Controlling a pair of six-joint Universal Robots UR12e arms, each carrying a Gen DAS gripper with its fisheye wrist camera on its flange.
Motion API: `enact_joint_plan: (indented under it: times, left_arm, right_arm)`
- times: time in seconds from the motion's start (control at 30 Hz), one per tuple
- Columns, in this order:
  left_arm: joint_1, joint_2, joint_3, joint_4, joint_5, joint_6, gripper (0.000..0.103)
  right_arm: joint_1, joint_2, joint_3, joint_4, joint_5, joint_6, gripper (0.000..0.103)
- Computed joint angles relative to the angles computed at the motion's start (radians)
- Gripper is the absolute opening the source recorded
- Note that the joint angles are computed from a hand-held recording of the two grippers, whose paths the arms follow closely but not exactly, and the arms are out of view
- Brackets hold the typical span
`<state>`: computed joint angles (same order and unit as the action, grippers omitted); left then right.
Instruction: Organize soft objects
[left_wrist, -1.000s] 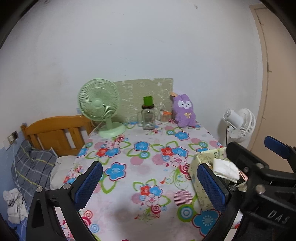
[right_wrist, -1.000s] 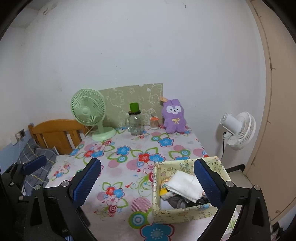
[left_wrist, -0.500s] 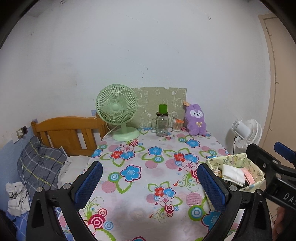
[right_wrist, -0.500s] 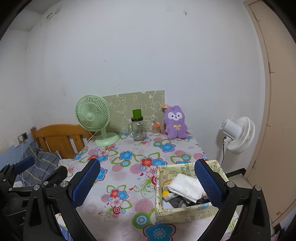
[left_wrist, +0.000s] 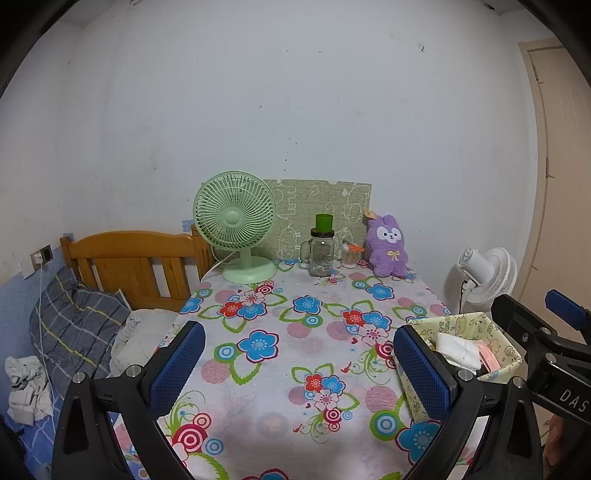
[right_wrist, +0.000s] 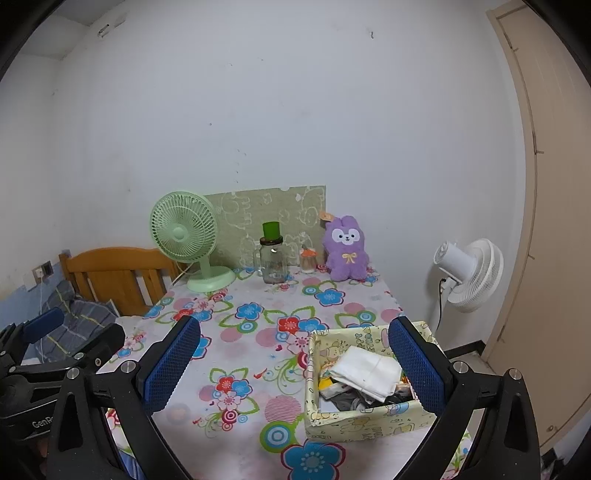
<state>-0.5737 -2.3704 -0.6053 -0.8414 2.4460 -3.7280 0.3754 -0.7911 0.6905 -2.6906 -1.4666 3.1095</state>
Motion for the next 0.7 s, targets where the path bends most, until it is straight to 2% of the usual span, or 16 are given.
enact_joint_plan:
  times: [0.7]
  left_arm:
    - [0.000,0.000,0.004,-0.013,-0.009,-0.007,0.103]
  right_arm:
    - [-0.001,-0.010,0.018,-0.009,0.001,0.007,0.103]
